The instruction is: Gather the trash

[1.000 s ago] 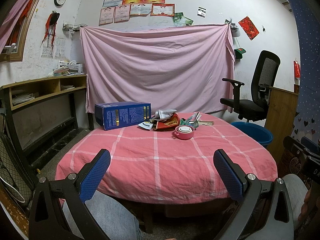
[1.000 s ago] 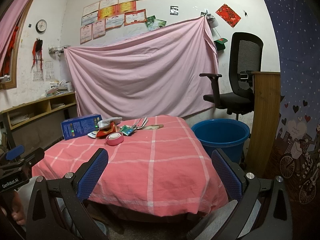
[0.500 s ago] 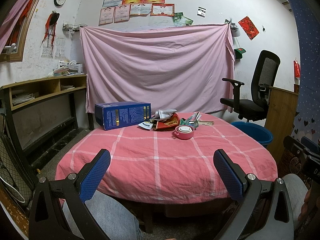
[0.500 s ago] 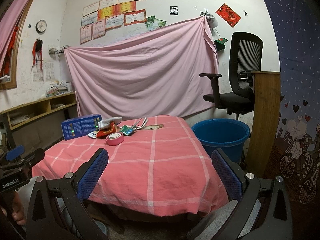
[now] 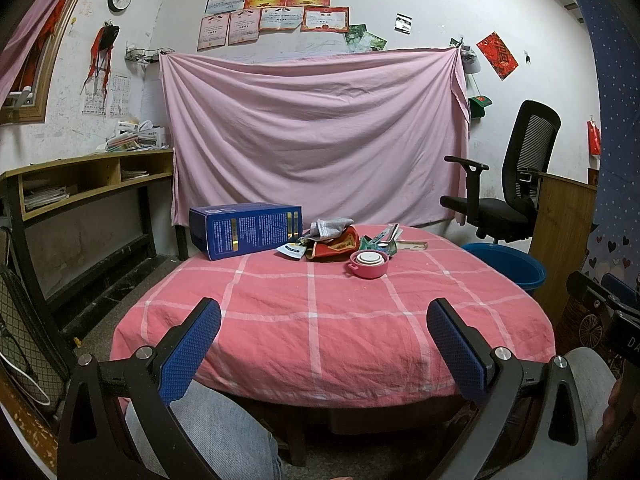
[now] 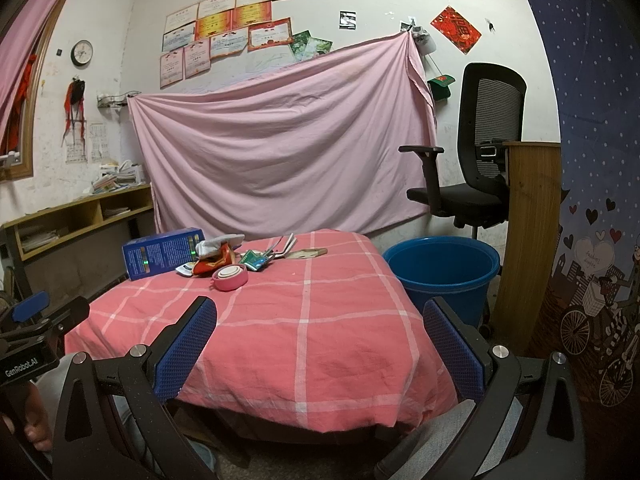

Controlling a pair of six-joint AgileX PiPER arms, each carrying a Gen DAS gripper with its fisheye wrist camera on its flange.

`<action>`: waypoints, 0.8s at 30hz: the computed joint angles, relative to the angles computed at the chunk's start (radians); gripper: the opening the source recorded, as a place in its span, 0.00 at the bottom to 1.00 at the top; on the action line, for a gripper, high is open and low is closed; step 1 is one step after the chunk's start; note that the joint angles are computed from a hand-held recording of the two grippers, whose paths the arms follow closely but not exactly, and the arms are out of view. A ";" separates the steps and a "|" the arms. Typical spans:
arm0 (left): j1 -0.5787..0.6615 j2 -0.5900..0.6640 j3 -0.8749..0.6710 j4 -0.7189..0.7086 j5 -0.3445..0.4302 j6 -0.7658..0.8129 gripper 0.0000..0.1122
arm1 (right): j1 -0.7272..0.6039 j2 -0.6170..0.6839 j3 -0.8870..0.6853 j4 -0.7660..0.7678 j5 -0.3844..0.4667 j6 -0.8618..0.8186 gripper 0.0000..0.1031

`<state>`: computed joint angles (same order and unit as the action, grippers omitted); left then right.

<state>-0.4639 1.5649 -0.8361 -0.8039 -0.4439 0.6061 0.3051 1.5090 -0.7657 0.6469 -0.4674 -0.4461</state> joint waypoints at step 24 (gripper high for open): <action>0.005 0.060 -0.054 -0.007 0.025 -0.001 0.90 | 0.015 0.011 -0.066 0.173 0.059 -0.168 1.00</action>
<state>-0.4588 1.6245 -0.8904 -0.8114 -0.4186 0.6054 0.3206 1.5200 -0.8319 0.8198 -0.4087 -0.6144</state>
